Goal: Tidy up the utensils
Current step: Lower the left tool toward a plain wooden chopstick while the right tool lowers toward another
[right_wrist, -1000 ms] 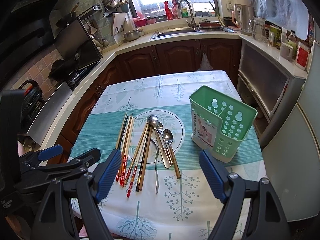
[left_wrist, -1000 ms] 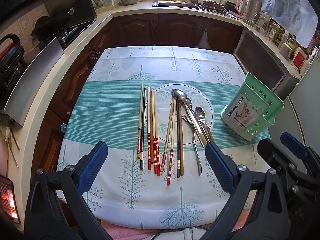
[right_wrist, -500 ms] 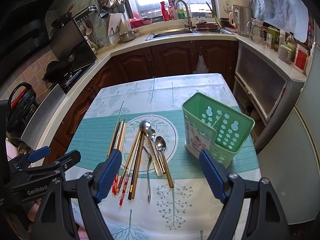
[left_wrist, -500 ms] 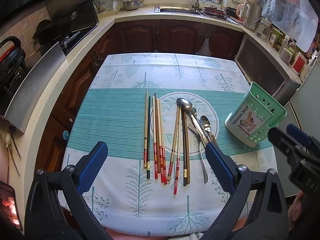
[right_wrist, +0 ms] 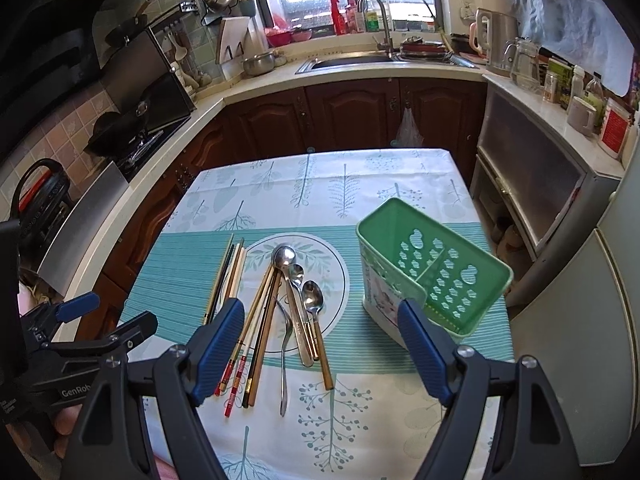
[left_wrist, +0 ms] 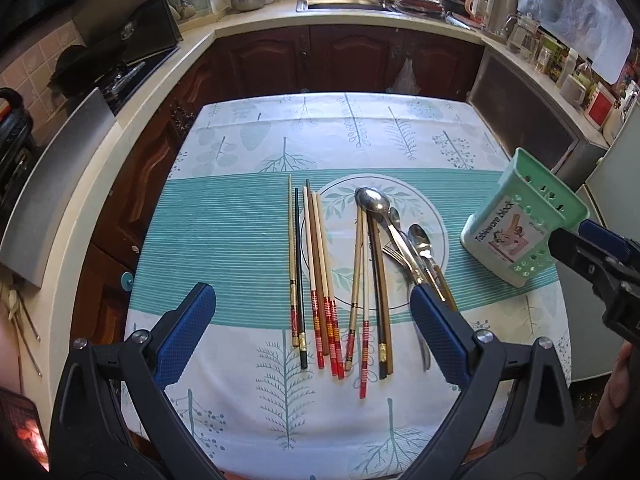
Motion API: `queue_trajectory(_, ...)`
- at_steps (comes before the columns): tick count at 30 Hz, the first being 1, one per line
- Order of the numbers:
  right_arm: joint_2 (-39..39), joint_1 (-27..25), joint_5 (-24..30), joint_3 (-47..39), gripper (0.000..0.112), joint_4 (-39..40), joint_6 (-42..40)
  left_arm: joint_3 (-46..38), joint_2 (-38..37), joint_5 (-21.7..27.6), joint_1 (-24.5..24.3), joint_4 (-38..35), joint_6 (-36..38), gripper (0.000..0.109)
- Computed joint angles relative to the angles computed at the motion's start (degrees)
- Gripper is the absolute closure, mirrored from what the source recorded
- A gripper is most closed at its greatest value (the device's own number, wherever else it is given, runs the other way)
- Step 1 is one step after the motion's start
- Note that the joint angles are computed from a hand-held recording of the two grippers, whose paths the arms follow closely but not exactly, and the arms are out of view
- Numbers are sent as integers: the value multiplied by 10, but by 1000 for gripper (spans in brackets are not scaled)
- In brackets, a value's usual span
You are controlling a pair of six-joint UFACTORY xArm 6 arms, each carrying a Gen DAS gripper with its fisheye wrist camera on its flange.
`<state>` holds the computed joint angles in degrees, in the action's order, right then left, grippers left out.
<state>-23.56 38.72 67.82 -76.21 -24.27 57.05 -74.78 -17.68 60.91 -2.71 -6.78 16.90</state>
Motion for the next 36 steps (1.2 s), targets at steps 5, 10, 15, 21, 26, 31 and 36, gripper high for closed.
queue_trajectory(5,28,-52,-41,9,54,93,-61,-52,90,11,11,19,-15,24)
queue_trajectory(10,78,-83,-54,-11,59,157,-112,-129,191,70,39,-2,-19,45)
queue_trajectory(15,149,-99,-34,-74,60,201,-164,-163,242,73,48,2,-20,49)
queue_trajectory(21,243,-106,-2,-169,64,226,-206,-224,297,110,44,-8,-20,60)
queue_trajectory(26,316,-114,28,-245,66,242,-229,-303,356,142,34,-7,-27,65)
queue_trajectory(31,358,-133,47,-292,67,283,-238,-379,414,173,22,3,-33,78)
queue_trajectory(36,378,-138,50,-314,67,305,-235,-430,457,201,17,9,-41,86)
